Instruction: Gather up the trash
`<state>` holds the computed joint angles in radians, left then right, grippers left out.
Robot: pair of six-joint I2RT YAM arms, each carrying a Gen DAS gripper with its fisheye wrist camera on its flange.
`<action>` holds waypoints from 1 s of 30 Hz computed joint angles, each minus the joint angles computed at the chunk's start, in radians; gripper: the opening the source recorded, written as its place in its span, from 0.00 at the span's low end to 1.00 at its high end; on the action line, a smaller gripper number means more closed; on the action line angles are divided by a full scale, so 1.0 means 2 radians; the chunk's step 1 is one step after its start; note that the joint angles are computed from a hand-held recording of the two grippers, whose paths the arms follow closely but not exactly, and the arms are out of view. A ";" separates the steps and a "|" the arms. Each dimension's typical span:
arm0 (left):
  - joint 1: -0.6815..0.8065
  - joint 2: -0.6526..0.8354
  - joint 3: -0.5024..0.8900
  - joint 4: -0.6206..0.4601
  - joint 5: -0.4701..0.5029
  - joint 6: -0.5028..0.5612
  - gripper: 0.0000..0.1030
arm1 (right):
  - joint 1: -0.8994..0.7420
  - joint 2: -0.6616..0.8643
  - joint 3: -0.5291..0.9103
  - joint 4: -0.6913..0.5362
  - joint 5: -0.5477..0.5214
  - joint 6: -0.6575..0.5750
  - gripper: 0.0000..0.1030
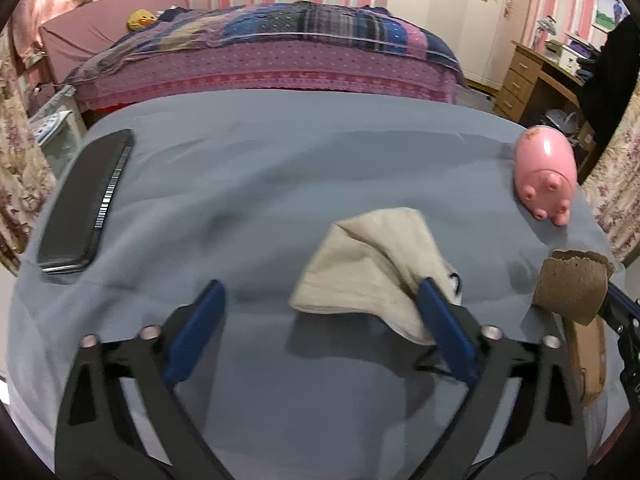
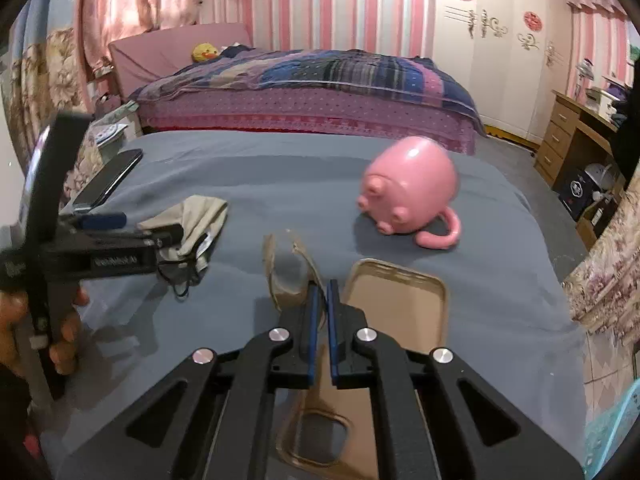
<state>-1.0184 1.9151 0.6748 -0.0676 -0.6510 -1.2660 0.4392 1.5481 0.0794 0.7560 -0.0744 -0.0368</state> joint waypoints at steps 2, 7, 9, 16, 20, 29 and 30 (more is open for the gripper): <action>-0.001 -0.008 -0.015 0.039 0.008 0.011 0.68 | -0.024 -0.003 -0.004 0.004 -0.021 0.000 0.05; -0.011 -0.009 -0.021 0.085 0.025 0.043 0.07 | -0.062 -0.005 -0.006 0.005 -0.054 -0.016 0.05; -0.023 -0.013 -0.003 0.046 0.007 0.037 0.03 | -0.066 -0.006 -0.006 0.004 -0.060 -0.017 0.05; -0.053 -0.072 0.003 -0.053 -0.050 0.001 0.01 | -0.048 -0.001 -0.009 0.016 -0.054 -0.011 0.05; -0.059 -0.091 0.001 -0.105 -0.059 -0.017 0.01 | -0.038 -0.002 -0.010 0.010 -0.067 -0.009 0.06; -0.048 -0.138 -0.041 -0.114 -0.054 -0.045 0.01 | 0.062 0.081 0.014 0.046 0.007 0.014 0.62; -0.049 -0.138 -0.041 -0.113 -0.054 -0.043 0.01 | 0.064 0.089 0.020 0.047 0.005 0.017 0.62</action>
